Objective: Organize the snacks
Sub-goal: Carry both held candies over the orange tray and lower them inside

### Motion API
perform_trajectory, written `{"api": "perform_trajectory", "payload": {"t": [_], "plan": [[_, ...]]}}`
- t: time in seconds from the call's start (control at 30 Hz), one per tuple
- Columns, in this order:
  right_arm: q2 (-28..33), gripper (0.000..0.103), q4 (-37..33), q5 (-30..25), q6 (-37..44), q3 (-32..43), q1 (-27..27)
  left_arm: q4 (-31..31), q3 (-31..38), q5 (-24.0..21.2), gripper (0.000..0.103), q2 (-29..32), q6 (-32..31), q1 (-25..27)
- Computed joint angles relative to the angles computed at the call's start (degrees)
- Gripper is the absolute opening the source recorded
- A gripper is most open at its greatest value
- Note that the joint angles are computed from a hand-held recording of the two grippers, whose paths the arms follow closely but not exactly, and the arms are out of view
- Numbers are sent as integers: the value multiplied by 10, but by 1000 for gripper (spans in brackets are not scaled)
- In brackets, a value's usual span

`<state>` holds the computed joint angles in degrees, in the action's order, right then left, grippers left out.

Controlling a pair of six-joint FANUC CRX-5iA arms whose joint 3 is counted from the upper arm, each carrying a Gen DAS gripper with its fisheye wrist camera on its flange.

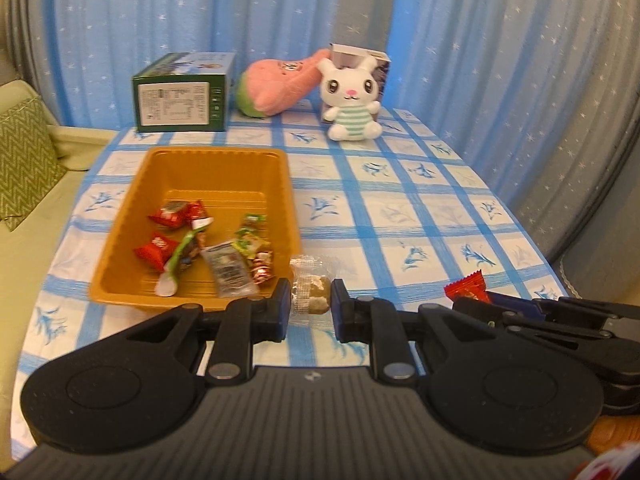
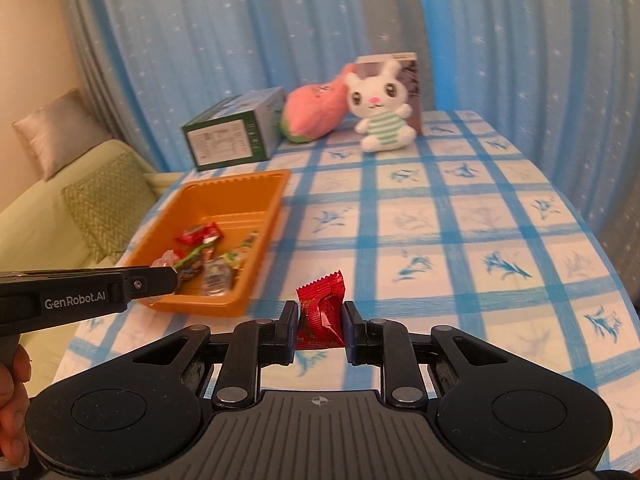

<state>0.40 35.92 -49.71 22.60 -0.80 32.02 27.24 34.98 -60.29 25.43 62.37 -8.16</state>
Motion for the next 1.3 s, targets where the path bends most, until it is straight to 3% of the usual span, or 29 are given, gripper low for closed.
{"api": "perform_trajectory", "payload": {"t": [0.63, 1.3], "plan": [[72, 23, -56, 12, 91, 97, 18, -14, -1, 3, 19, -9, 11, 52], [125, 23, -100, 17, 143, 161, 3, -21, 59, -21, 19, 34, 25, 63]]}}
